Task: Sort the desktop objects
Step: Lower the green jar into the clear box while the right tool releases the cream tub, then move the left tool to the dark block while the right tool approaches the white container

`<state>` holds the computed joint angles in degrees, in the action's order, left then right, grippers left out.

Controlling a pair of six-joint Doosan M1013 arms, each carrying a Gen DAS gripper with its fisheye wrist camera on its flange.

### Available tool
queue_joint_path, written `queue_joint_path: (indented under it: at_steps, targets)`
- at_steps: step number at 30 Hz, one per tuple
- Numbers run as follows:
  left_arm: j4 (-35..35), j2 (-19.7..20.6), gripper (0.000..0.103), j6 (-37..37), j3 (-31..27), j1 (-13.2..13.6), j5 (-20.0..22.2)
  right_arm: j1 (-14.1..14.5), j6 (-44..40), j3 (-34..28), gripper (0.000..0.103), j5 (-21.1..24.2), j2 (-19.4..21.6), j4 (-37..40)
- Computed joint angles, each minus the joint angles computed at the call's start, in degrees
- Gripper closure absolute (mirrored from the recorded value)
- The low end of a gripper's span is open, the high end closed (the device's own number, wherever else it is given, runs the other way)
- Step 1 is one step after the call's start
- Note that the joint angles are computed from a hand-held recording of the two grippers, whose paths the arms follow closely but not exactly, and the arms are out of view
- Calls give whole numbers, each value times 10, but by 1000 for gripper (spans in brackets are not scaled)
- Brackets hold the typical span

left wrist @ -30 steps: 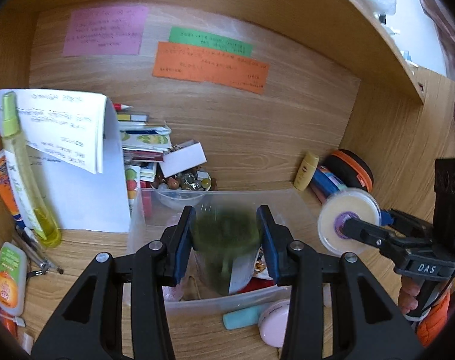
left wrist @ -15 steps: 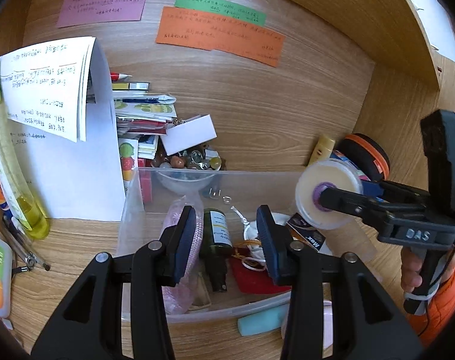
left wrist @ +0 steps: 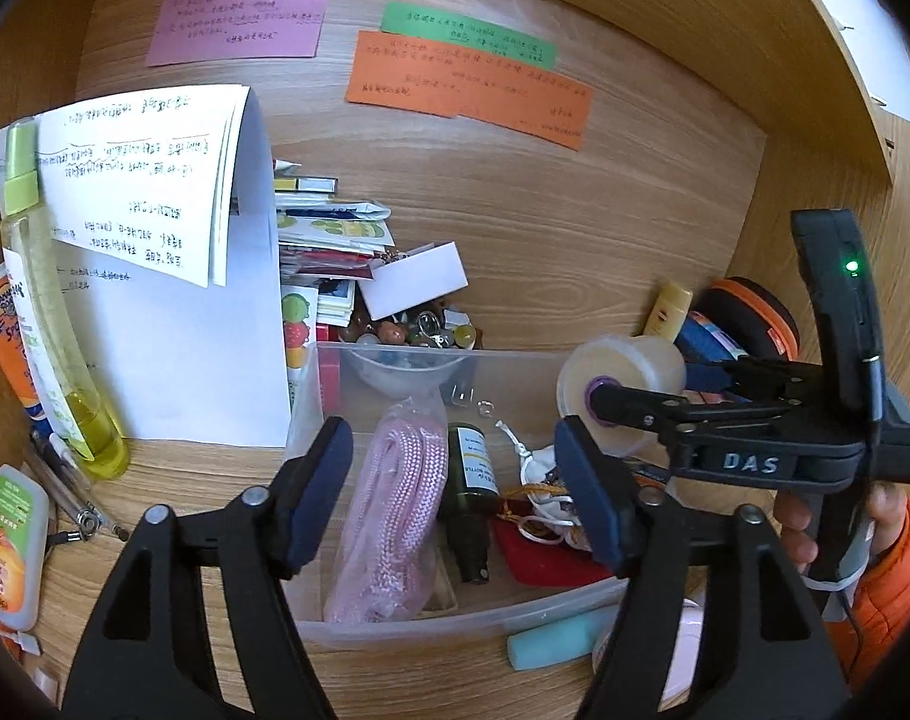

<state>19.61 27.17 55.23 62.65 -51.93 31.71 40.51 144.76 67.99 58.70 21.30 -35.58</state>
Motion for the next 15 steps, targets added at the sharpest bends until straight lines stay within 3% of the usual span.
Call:
queue_joint_path:
  at_steps: [9, 15]
  targets:
    - [54, -8, 17, -32, 15, -7, -16, 1, -23, -23, 30, 47, 16, 22]
    - [66, -13, 8, -34, 23, -10, -26, 25, -21, -27, 19, 73, 16, -45]
